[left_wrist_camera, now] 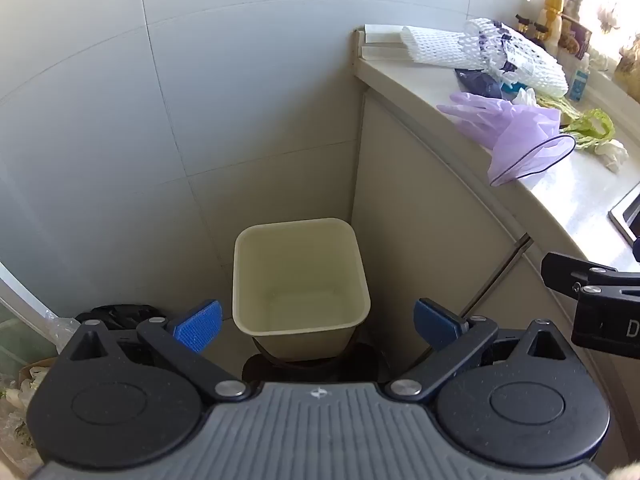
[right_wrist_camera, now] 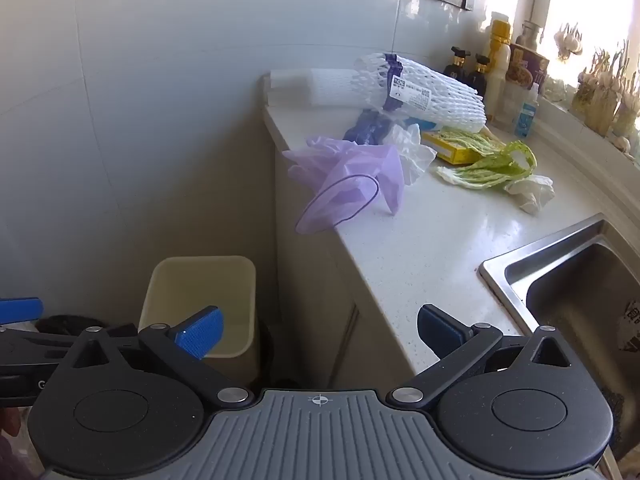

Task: Collect trash

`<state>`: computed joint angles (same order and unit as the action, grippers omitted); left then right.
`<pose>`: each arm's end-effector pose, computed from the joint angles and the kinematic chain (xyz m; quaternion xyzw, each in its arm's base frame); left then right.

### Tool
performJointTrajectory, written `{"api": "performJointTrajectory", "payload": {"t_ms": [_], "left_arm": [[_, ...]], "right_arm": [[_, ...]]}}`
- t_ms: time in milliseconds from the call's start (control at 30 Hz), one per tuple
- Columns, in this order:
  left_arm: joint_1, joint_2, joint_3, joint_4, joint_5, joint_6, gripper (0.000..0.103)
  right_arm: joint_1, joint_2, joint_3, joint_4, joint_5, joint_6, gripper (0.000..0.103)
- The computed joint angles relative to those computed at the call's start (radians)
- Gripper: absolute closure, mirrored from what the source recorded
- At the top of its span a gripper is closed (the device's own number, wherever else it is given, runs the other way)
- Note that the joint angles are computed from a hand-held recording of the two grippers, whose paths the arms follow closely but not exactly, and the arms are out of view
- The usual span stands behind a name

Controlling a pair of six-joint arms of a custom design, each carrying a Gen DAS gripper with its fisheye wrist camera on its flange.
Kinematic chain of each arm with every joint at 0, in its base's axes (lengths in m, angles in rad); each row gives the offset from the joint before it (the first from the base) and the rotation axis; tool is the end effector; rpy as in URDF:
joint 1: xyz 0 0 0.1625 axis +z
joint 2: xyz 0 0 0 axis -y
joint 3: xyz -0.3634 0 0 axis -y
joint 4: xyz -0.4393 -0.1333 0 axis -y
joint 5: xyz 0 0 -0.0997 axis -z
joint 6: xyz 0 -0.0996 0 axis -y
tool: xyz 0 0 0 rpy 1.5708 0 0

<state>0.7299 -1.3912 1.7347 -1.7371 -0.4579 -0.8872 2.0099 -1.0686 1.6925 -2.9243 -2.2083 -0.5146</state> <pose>-0.2755 -0.5453 0.3112 0.0271 0.8467 -0.3513 0.3988 0.3472 -0.5651 0.2312 0.3079 -0.8395 0.3275 0.3053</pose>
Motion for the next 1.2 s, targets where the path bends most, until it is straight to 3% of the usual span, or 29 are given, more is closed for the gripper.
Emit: {"api": "performJointTrajectory", "payload": {"t_ms": [1200], "left_arm": [[0.004,0.009,-0.011,-0.017,-0.009,0.007,0.001]], "right_arm": [[0.002,0.021,-0.038,0.034,0.009,-0.002,0.0]]}}
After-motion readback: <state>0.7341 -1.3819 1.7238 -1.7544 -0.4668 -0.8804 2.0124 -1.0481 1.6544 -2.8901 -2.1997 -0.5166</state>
